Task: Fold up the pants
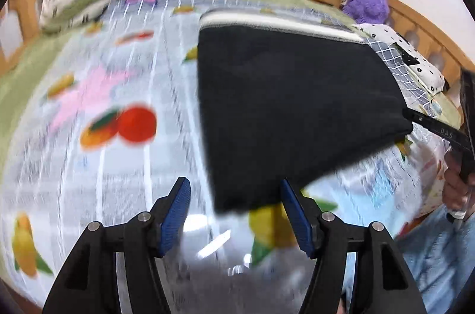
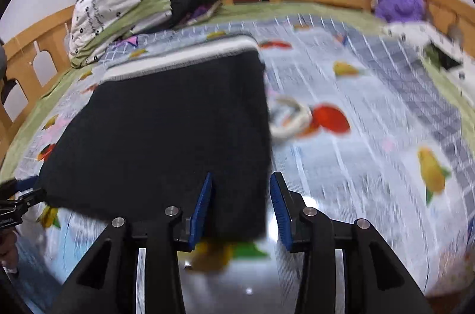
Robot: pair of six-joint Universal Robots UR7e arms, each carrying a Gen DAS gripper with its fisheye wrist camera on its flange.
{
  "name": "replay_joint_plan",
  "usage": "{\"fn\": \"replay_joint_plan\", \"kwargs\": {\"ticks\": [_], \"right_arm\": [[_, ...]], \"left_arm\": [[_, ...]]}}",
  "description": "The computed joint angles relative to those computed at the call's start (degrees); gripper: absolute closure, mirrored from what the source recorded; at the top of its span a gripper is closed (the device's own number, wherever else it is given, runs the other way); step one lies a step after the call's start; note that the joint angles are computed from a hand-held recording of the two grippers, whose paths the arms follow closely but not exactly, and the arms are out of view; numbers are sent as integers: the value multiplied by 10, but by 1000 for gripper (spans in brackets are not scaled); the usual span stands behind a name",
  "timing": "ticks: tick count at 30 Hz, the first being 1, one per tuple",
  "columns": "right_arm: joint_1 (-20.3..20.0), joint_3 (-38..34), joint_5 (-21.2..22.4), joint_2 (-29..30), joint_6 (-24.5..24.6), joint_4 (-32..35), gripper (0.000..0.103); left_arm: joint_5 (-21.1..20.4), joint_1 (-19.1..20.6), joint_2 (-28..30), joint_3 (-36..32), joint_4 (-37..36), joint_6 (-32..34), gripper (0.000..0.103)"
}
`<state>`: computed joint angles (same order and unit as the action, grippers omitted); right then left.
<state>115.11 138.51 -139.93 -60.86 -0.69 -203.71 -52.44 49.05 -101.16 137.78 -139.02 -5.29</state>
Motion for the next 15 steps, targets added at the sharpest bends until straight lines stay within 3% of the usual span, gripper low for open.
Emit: {"fn": "replay_joint_plan", "kwargs": {"ticks": [2,5,7,12,13,14,15], "right_arm": [[-3,16,5,-17,26,4,63],[-4,38,19,-35,35,-23,63],[-6,43,23,-39,36,-32,63],[-23,29,45,-40,41,-6,63],[-24,27,46,-35,38,-9,63],[-24,25,46,-31,38,-8,63],[-24,24,46,-28,37,-6,63]], "left_arm": [[38,-17,-15,18,3,-7,44],[33,-27,-27,27,7,10,44],[41,-37,-22,32,5,27,44],[110,-67,19,57,-59,79,45],[115,-70,30,60,-79,91,56],[110,-70,31,61,-90,102,75],[112,-75,30,68,-118,105,80]]}}
